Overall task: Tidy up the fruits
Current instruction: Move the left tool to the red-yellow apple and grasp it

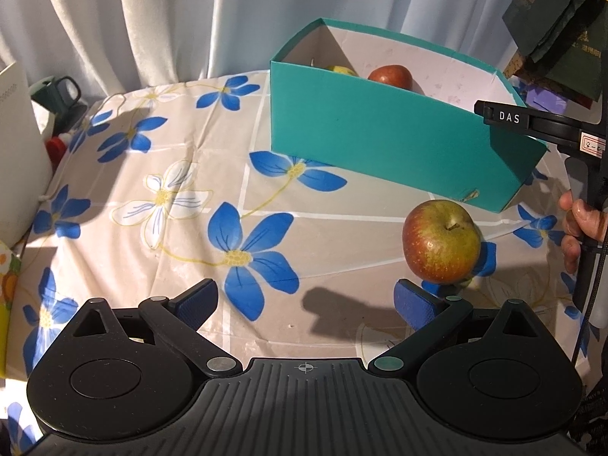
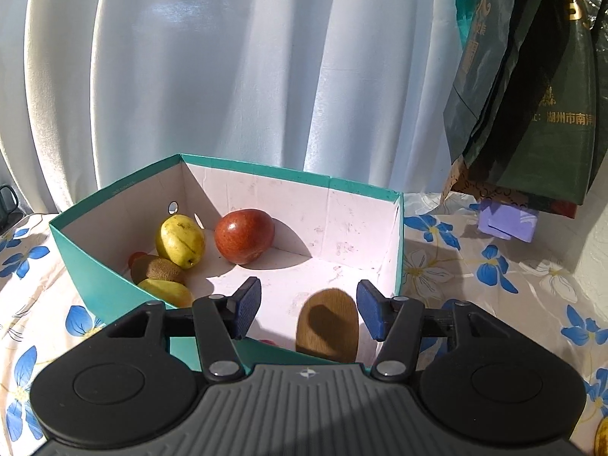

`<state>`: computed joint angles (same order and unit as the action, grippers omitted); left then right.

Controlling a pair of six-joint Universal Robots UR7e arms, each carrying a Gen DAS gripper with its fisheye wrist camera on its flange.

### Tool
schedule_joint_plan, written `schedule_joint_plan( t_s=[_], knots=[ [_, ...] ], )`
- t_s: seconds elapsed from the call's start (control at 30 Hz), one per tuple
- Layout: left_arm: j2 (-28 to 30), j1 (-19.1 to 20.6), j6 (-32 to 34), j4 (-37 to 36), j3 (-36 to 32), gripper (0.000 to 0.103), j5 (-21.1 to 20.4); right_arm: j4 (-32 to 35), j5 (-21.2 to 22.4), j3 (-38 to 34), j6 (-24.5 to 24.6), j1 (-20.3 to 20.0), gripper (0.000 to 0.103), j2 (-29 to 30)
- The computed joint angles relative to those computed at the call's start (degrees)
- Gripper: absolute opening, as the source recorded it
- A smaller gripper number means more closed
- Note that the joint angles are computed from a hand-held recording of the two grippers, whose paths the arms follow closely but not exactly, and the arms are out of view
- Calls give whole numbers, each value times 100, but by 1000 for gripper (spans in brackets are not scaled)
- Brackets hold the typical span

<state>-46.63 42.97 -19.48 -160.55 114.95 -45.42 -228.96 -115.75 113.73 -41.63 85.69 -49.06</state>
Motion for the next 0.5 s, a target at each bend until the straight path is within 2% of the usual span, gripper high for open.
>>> schedule_joint_plan(
  t_s=[0.13,0.17,0.23,0.27,0.3,0.37,0.5],
  knots=[
    [38,-18,96,3,-28,101,2,118,-83,14,56,32,60,-66],
    [49,-26,130,-18,-28,101,12,163,-99,64,127,48,65,-127],
    [74,-29,176,-12,-49,101,13,209,131,322,348,46,76,-362],
    [87,-28,193,-12,-60,101,-2,81,216,466,432,60,89,-445],
    [99,-22,207,-1,-73,101,-15,-112,295,623,515,73,98,-515],
    [121,-23,228,20,-93,101,-36,-417,553,1019,670,58,100,-712],
    [166,-49,324,5,-116,101,-110,-803,787,1801,984,25,103,-1045]
  ],
)
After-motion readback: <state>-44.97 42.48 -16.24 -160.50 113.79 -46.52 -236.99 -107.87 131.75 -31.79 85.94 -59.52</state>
